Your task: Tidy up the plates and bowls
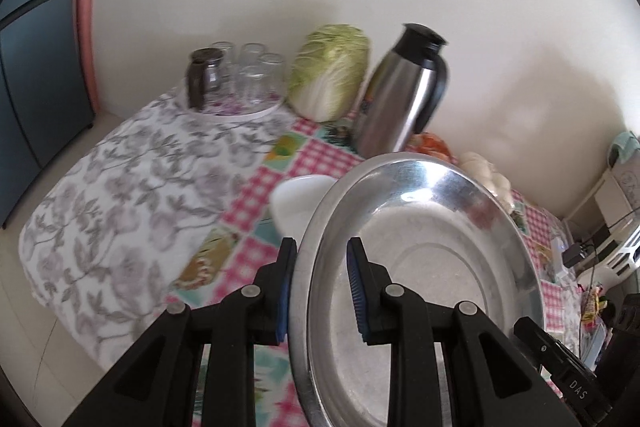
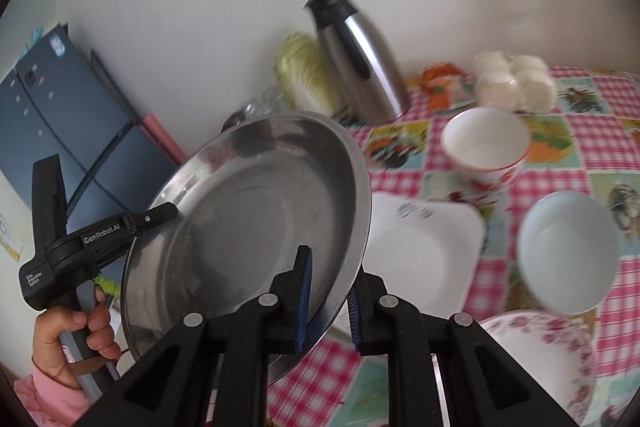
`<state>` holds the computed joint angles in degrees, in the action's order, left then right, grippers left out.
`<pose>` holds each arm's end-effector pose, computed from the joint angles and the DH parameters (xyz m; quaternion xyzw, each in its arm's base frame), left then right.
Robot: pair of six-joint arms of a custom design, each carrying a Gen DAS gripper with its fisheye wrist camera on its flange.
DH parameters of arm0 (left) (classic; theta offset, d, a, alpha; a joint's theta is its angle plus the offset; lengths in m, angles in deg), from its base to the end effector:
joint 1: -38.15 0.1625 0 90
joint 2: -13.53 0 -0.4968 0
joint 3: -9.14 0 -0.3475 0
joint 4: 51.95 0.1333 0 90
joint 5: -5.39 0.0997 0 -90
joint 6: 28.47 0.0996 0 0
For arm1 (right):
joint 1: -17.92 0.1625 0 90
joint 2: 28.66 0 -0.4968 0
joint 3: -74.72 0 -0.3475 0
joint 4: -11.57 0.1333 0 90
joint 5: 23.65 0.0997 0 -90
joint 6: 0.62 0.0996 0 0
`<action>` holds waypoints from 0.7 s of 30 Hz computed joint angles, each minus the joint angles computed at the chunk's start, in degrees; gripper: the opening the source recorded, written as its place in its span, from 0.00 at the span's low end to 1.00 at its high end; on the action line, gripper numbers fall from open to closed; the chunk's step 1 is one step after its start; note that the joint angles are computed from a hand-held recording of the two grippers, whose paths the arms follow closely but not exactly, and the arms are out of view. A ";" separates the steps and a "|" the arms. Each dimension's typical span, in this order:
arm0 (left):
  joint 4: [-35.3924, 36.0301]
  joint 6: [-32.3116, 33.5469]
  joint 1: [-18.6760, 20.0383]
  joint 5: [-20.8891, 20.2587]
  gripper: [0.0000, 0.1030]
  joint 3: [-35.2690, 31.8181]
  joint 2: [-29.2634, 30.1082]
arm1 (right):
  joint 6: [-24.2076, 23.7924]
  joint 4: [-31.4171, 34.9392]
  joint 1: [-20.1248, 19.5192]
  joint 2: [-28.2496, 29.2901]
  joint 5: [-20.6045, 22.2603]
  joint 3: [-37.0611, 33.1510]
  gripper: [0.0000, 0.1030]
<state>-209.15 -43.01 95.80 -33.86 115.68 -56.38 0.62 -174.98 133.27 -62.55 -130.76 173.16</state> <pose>-0.1258 -0.5919 0.4182 0.0233 0.8785 -0.3830 0.2845 0.3923 -0.5851 0.0978 0.1584 -0.9382 0.2981 0.0765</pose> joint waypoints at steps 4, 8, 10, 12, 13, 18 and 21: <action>0.15 0.81 -0.84 -1.26 0.26 -1.80 2.37 | 0.42 -2.58 -1.12 -1.40 -0.45 1.35 0.17; -0.08 0.67 -1.33 -2.63 0.26 -3.13 4.27 | 1.15 -5.46 -1.92 -2.97 -1.12 3.25 0.17; -0.36 0.39 -1.34 -3.40 0.26 -3.79 5.29 | 1.24 -6.34 -2.07 -3.47 -2.12 3.70 0.17; -0.64 -0.02 -1.17 -4.70 0.26 -4.34 6.14 | 1.68 -6.87 -2.42 -3.94 -2.44 4.34 0.17; -0.72 -0.11 -1.08 -5.21 0.26 -4.60 6.50 | 1.95 -7.05 -2.63 -4.39 -2.54 4.84 0.17; -1.07 -0.47 -0.86 -6.83 0.26 -5.66 8.49 | 3.02 -7.79 -3.94 -5.43 -2.94 5.92 0.17; -1.23 -1.10 -0.58 -7.79 0.26 -6.27 9.55 | 3.22 -7.59 -4.36 -5.77 -3.92 6.07 0.17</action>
<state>-210.38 -44.11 95.21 -41.65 109.41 -46.83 3.85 -182.56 128.91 -68.33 -134.67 179.23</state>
